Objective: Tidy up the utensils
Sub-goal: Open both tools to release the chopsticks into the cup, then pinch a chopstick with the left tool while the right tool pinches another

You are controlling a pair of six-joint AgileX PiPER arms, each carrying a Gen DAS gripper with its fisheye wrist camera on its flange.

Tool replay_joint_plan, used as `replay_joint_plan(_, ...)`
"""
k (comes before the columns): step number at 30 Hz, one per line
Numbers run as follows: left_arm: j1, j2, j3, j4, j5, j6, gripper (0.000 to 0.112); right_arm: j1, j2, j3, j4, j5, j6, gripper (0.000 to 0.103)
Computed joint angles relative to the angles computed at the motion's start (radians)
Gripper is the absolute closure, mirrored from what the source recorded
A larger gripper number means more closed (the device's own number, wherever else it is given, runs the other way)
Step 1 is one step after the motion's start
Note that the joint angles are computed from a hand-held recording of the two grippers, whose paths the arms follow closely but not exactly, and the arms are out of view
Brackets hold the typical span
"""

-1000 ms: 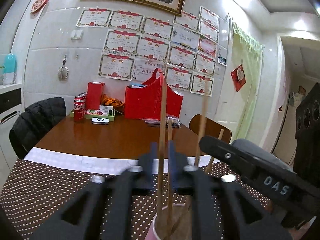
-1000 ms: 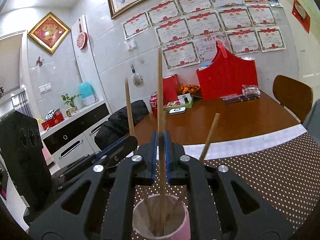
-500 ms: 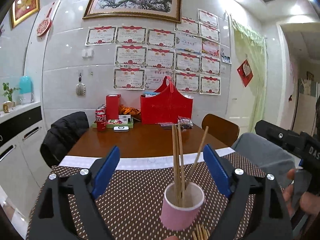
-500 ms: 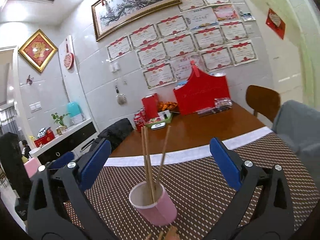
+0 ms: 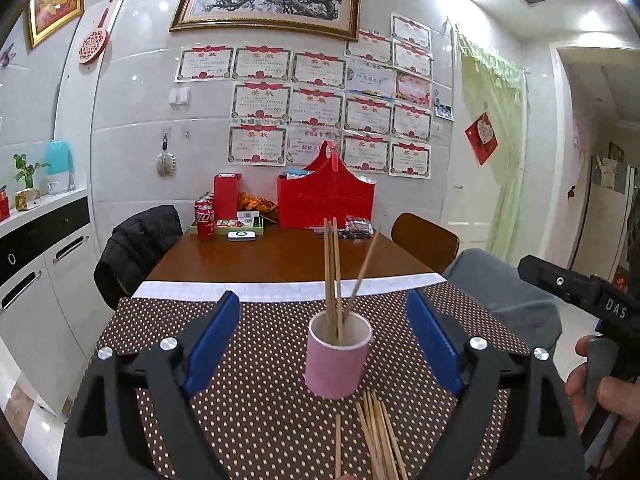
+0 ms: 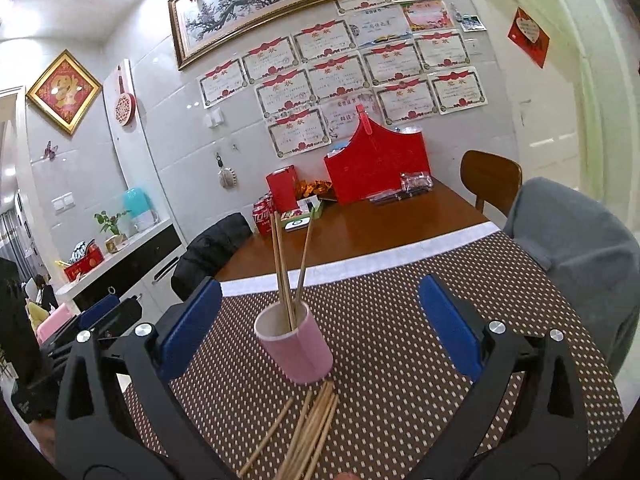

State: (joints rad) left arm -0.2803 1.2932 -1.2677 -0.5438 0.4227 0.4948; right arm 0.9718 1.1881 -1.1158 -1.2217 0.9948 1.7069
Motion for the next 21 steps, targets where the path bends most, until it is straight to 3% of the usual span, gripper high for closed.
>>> replay_joint_plan(13,-0.021,-0.085,0.131,0.114,0.030,-0.085,0.028,0.168,-0.039,0.048,0.029,0.161,0.039,0.006)
replay_joint_plan(21,0.001,-0.027,0.219,0.156,0.083,-0.045,0.028,0.132,-0.030,0.128,0.118,0.095,0.071,0.006)
